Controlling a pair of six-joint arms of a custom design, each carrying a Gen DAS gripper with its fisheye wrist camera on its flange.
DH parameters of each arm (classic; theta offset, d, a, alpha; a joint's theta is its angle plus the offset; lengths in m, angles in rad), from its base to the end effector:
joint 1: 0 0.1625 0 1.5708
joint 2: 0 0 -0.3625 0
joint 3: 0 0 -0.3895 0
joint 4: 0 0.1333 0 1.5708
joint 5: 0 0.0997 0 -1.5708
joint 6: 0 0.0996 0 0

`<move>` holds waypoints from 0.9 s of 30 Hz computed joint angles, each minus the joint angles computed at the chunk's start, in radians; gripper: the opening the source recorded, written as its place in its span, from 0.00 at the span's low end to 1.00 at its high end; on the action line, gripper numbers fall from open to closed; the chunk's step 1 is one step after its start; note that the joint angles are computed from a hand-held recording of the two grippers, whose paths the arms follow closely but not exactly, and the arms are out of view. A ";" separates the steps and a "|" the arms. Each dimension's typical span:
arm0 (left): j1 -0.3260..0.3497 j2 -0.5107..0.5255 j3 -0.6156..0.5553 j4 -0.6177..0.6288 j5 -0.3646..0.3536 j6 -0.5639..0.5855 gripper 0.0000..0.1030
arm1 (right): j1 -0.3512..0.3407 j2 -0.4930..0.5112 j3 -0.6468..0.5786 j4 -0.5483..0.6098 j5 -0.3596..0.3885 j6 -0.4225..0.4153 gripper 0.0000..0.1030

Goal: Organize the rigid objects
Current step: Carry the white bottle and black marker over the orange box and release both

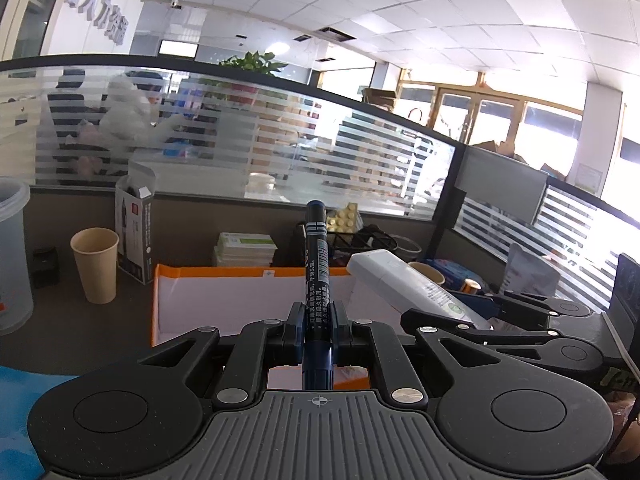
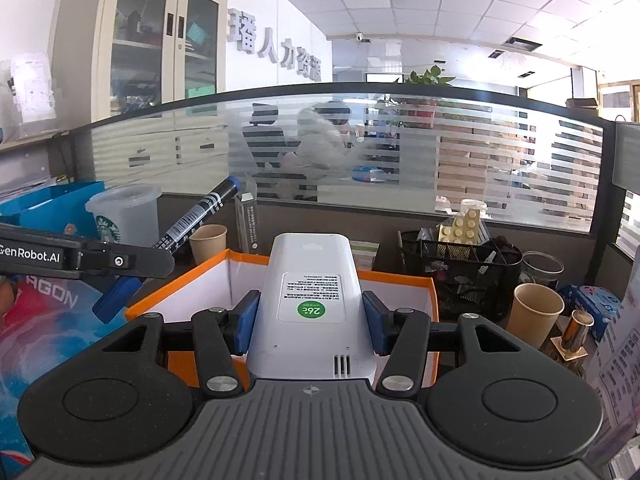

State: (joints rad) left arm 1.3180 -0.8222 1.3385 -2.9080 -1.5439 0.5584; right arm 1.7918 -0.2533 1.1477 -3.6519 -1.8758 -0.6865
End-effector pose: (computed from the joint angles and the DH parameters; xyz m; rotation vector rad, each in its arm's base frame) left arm -0.0500 -0.7372 0.2409 1.0718 2.5368 -1.1788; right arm 0.2587 -0.6800 0.0064 0.7701 -2.1067 1.3850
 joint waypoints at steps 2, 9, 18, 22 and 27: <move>0.001 0.019 -0.030 0.011 0.004 -0.002 0.10 | -0.003 0.010 -0.026 0.016 -0.002 0.000 0.49; 0.009 0.086 -0.141 0.072 0.015 -0.021 0.10 | -0.011 0.041 -0.113 0.077 -0.008 0.001 0.49; 0.023 0.171 -0.276 0.158 0.041 -0.041 0.10 | -0.026 0.099 -0.245 0.182 -0.018 0.011 0.49; 0.030 0.204 -0.327 0.187 0.052 -0.048 0.10 | -0.031 0.125 -0.306 0.242 -0.027 0.013 0.49; 0.038 0.248 -0.390 0.230 0.064 -0.055 0.10 | -0.039 0.158 -0.384 0.328 -0.032 0.035 0.49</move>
